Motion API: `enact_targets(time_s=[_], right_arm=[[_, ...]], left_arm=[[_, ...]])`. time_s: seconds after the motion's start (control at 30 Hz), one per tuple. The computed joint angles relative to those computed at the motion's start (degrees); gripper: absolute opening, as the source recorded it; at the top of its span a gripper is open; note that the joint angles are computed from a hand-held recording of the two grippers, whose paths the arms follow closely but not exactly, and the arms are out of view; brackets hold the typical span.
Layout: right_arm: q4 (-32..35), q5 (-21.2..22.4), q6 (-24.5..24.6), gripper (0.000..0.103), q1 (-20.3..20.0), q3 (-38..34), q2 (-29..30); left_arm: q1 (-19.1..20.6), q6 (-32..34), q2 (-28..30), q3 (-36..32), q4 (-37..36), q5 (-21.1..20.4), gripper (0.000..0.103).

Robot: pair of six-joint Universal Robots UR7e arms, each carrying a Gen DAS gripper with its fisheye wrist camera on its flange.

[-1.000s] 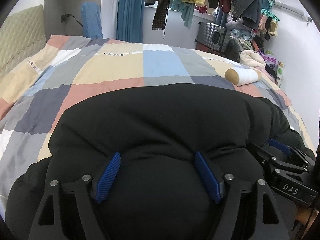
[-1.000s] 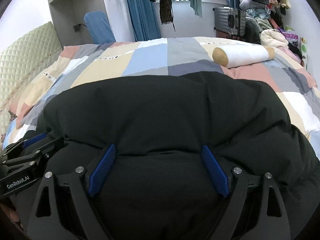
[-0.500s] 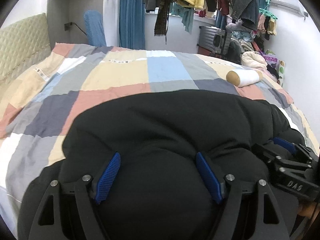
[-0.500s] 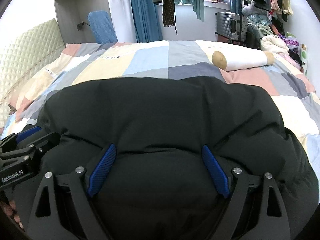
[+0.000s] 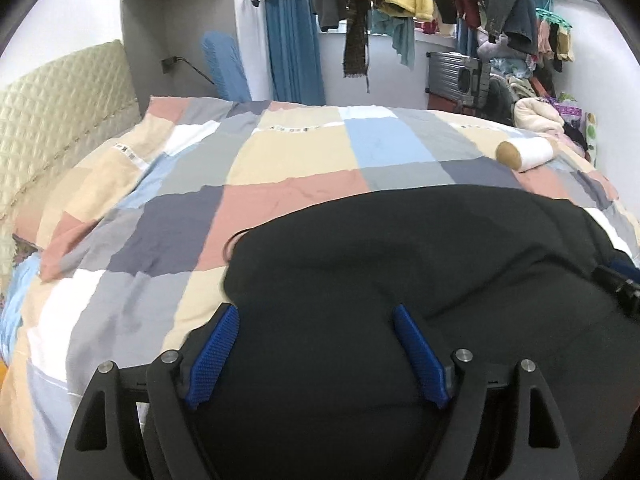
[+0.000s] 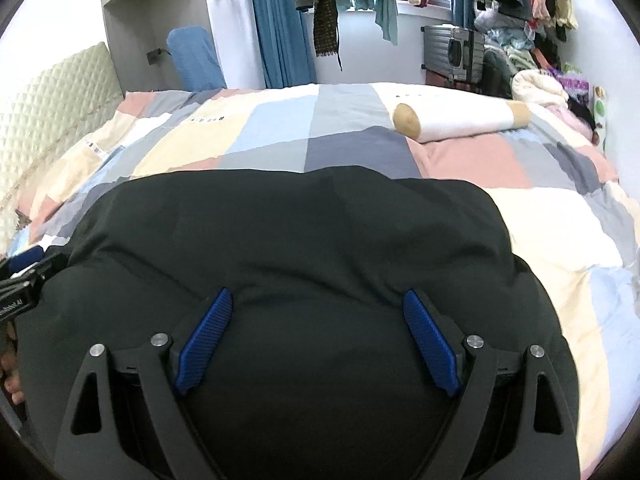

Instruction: Fold large clothes

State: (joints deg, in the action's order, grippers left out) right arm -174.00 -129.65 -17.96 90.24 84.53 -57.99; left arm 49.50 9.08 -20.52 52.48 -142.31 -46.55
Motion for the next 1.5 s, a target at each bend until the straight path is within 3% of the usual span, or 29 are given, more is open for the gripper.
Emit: enact_targets(time_s=[0.37, 0.6, 0.77, 1.03, 1.27, 1.47, 1.5], right_arm=[[1.46, 0.64, 2.61, 0.088, -3.04, 4.19, -5.11], [0.19, -0.88, 1.82, 0.088, -2.3, 4.37, -5.28], [-2.15, 0.17, 2.72, 0.088, -0.62, 5.92, -7.28], [-7.73, -2.21, -0.85, 0.103, 6.49, 6.75, -10.35], [-11.39, -3.1, -3.86, 0.103, 14.0, 6.38, -12.52], [-13.11, -5.35, -5.86, 0.103, 21.22, 7.23, -14.51], [-13.93, -5.84, -6.23, 0.103, 22.09, 7.67, -14.78]], left_arm=[[1.52, -0.62, -3.86, 6.62, -4.91, -3.37, 0.082], [0.03, 1.18, -4.72, 7.57, -8.23, -1.14, 0.081], [-1.51, -0.44, -7.62, 8.51, -9.18, -2.82, 0.082], [-6.57, -4.39, -16.3, 12.56, -10.11, -5.78, 0.093], [-13.05, -1.68, -21.98, 16.03, -11.4, -1.1, 0.099], [-19.57, 1.37, -26.37, 22.23, -14.61, 7.04, 0.099], [-20.55, 0.56, -27.83, 23.86, -14.56, 6.41, 0.099]])
